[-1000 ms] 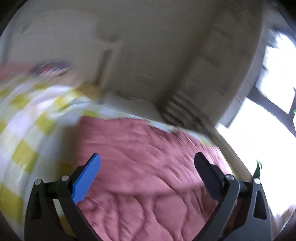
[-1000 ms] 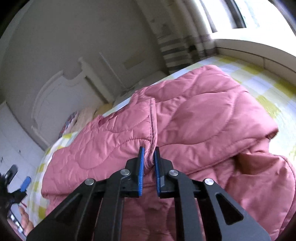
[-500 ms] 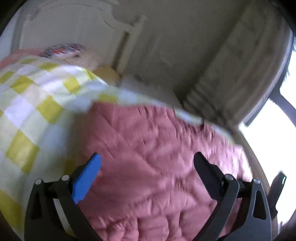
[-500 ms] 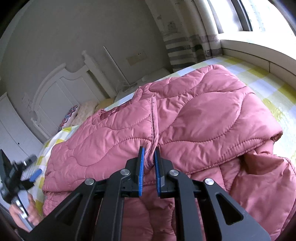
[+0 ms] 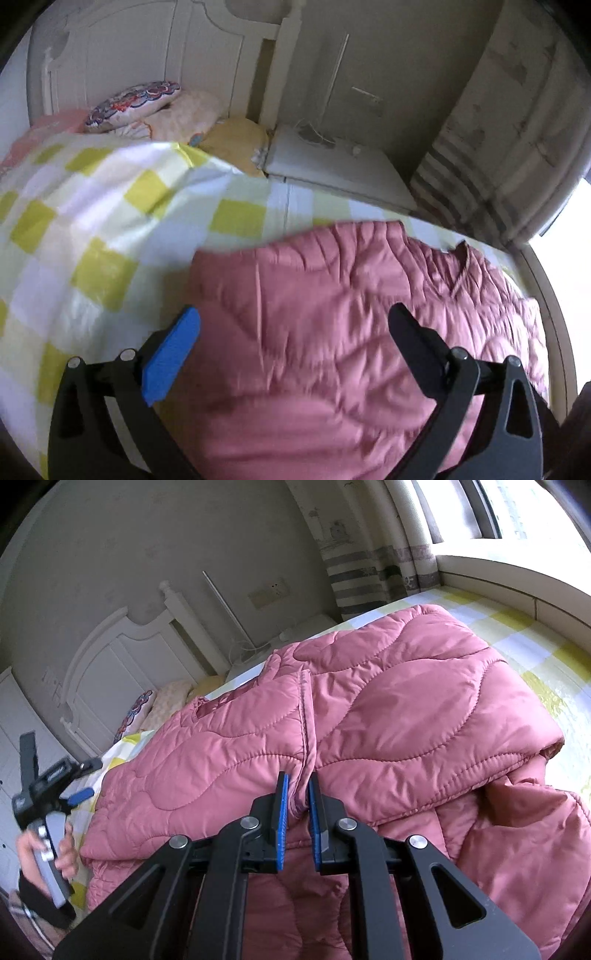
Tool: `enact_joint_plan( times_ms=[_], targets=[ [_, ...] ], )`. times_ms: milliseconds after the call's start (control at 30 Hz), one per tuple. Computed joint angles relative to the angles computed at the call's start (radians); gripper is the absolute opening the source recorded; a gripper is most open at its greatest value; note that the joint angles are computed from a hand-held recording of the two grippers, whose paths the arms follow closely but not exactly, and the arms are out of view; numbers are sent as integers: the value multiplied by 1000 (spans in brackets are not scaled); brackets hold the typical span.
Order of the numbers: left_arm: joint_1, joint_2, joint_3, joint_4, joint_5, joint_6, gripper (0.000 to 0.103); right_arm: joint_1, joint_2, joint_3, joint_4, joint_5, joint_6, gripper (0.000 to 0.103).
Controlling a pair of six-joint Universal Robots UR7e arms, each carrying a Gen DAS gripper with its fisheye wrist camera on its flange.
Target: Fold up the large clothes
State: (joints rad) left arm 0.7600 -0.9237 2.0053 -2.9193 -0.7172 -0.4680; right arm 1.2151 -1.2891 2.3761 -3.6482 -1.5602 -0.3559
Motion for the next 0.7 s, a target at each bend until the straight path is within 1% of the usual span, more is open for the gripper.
enact_joint_plan(
  times_ms=[33,100,133,167,200,233,267,300,333,400,433,467,500,533,567,600,633,700],
  targets=[
    [11,11,-34,70,5,-15,101,1,0,1,-1,0,0,12],
    [48,48,-122,270,9,-93,101,0,0,0,0,1,0,12],
    [68,67,-151,331,-5,-119,101,-1,-1,0,5,7,-4,12],
    [84,79,-166,350,-12,-118,101,1,0,-1,8,5,-9,12],
    [80,75,-154,327,1,-109,101,5,3,-1,4,-3,-13,12],
    [80,66,-133,281,-7,-97,101,6,4,-1,1,-5,-13,12],
    [73,55,-120,273,-3,-108,100,4,3,-1,3,-1,-9,12],
    [56,39,-87,236,21,-114,100,1,1,-2,8,3,-4,12],
    [25,21,-33,158,55,-107,100,-1,0,-4,13,5,0,12],
    [-39,1,72,-28,79,-46,100,0,1,-3,10,4,-1,12],
    [-75,-11,124,-86,84,-24,101,-1,0,-3,11,4,-2,12],
    [-107,-16,161,-107,93,-28,101,-1,0,-4,13,4,-2,12],
    [-129,-18,189,-104,102,-50,101,0,0,-3,12,3,-1,12],
    [-140,-17,204,-59,94,-93,101,0,0,-4,12,1,0,12],
    [-137,-13,203,-12,73,-123,101,0,0,-4,12,-1,1,12],
    [-129,7,202,10,72,-131,101,1,0,-5,14,-2,0,12],
    [-133,38,203,6,112,-116,101,1,-1,-4,17,-3,-3,12],
    [-142,37,191,51,129,-131,101,5,0,-5,20,-17,0,12]
  ],
)
